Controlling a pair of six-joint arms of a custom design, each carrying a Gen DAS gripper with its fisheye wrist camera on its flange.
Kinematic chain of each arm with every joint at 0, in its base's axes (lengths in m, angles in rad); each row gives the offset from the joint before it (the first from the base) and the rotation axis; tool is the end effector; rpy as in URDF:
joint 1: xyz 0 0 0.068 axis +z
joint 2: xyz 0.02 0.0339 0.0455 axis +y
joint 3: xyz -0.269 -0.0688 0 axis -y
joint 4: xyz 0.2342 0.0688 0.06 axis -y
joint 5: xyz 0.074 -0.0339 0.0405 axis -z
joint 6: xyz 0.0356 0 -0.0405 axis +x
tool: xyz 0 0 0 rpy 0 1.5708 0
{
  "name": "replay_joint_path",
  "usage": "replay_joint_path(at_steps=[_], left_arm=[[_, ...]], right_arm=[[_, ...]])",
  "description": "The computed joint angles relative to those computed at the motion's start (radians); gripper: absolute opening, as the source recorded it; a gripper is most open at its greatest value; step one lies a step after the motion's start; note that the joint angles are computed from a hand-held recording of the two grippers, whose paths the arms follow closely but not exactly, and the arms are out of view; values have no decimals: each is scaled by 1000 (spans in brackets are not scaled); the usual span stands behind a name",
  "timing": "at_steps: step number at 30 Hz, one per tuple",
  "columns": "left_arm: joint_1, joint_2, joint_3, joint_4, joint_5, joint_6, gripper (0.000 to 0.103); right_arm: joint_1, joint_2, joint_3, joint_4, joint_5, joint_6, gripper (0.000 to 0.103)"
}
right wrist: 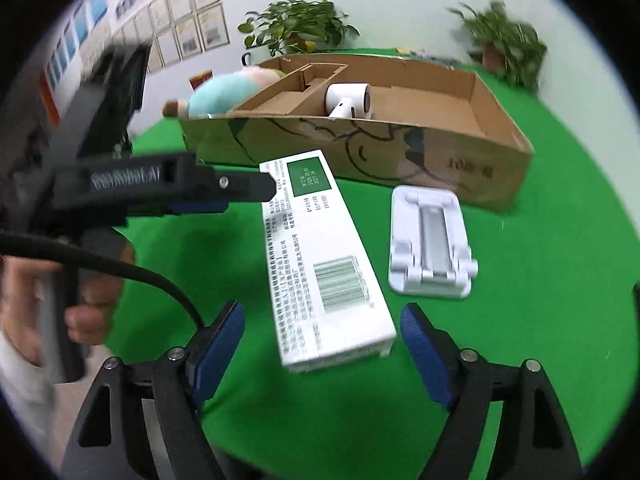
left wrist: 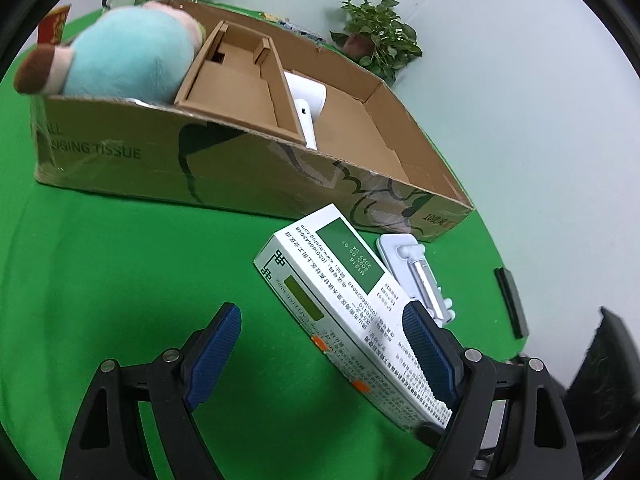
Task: Organize objects
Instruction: 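Move the right gripper to the white-and-green product box and grasp it, then lift the product box with the right gripper and carry it over the box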
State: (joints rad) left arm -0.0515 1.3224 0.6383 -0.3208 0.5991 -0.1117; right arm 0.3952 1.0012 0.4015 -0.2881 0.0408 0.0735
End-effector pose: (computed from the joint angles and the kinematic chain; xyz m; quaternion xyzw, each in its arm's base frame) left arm 0.2274 -0.0318 0.1855 0.0547 0.9195 -0.3042 0.2428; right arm 0.1586 0.0646 0.1724 -0.1441 0.9310 0.0591 0.3301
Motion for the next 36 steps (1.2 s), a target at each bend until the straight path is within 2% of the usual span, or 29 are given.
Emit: replay_joint_path(at_steps=[2,3,4,8,14,17,20,22,26,30,36], left_arm=[[13,9,1,-7,15,4,82],[19,6,-1,-12,23,16,83],[27,0,-6,-16,32,27,82],[49,13,-16,-15,66,43,81],[46,59,-12,9,104,31,77],[44,75,-8,25,108,16,71],[37,90,2,22,97,19,58],[30,97,7,17,97,24,55],[15,84,0,35,102,13,49],[-1,-9,0,10,103,12,47],[-35,-107,112,-73,99,0,46]], right_arm=[[-19,67,14,4,-35,-3,74],[-15,78,14,-3,-63,15,64],[-2,74,16,-20,-94,32,63],[85,11,4,-23,-72,150,64],[168,178,65,25,53,246,64],[156,127,35,9,39,270,62],[112,67,0,3,-69,306,62],[109,30,-13,-8,-96,332,61],[157,-7,-30,-21,-42,373,60],[215,-74,-21,-71,35,393,60],[272,-189,38,-157,166,383,59]])
